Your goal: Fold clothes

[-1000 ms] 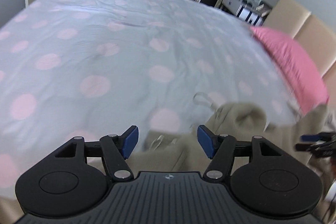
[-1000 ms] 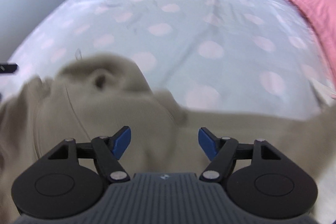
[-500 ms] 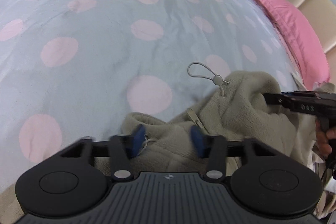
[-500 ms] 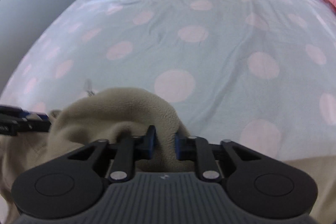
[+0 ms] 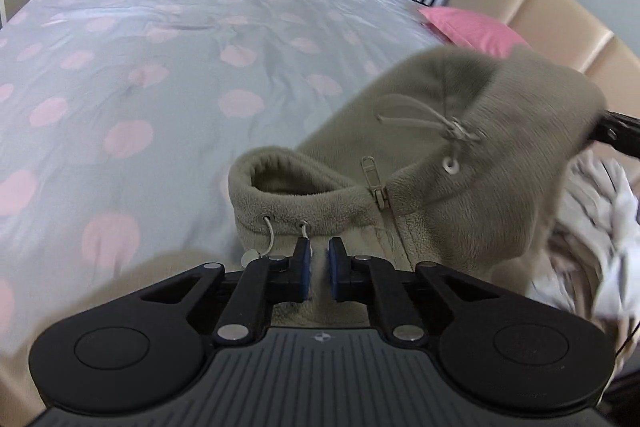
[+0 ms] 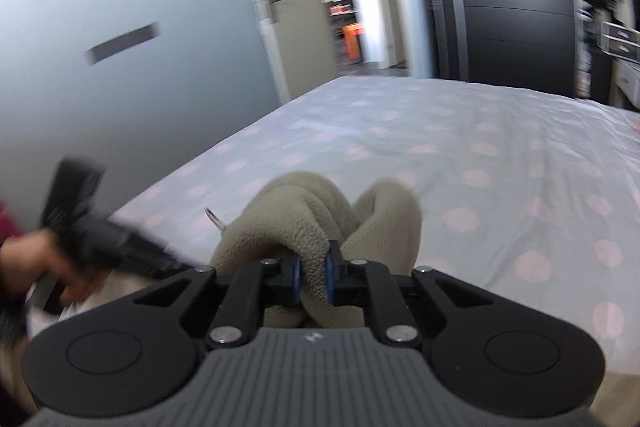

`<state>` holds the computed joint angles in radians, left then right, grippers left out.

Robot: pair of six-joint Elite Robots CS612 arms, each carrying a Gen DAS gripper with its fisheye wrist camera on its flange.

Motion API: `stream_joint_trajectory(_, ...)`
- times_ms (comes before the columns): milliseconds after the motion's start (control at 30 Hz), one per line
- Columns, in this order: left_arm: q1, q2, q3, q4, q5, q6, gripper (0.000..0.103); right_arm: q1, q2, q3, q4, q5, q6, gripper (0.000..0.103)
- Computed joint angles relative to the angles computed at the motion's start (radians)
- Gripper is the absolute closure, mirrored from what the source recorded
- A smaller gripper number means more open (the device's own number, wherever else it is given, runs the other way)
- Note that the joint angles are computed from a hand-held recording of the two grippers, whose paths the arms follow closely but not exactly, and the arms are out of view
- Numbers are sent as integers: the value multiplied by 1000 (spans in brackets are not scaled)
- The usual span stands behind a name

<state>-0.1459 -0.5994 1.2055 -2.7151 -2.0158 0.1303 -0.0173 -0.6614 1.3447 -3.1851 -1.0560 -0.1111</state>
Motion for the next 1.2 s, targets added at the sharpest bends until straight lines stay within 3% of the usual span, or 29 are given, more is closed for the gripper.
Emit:
stream_joint_trajectory(133, 0, -71, 153, -42, 5, 35, 99, -2, -95, 202, 21, 61, -111, 89)
stream_joint_trajectory(267, 0, -113, 267, -52, 5, 38, 103, 10, -133, 346, 50, 21, -189, 89)
stream_joint_trajectory(433, 1, -153, 359, -83, 18, 48, 103, 20, -118, 437, 25, -61, -130, 89)
stream_joint_trajectory(500, -1, -169, 372, -93, 32, 62, 102, 17, -107, 446, 17, -62, -101, 88)
stream_joint_trajectory(600, -11, -192, 377, -125, 66, 77, 82, 14, -101, 444, 2, -49, -55, 84)
stream_joint_trajectory(667, -16, -202, 378, -153, 70, 85, 59, 9, -111, 466, -26, -41, -48, 80)
stream_joint_trajectory(700, -19, -204, 374, -167, 70, 85, 52, 6, -115, 471, -31, -34, -47, 77)
stream_joint_trajectory(767, -28, -199, 355, -189, 80, 77, 47, 1, -123, 480, -38, -23, -44, 61)
stream_joint_trajectory(900, -47, -175, 298, -192, 109, 54, 45, -10, -137, 501, -84, -10, -19, 42)
stream_joint_trajectory(1033, -61, -130, 208, -103, 117, 38, 44, -26, -134, 499, -160, -12, 77, 38)
stream_joint_trajectory(1100, -64, -103, 161, -41, 113, 30, 43, -33, -128, 486, -193, -29, 155, 31)
stream_joint_trajectory(1200, -58, -55, 86, 59, 63, -29, 43, -49, -108, 442, -162, -37, 269, 30)
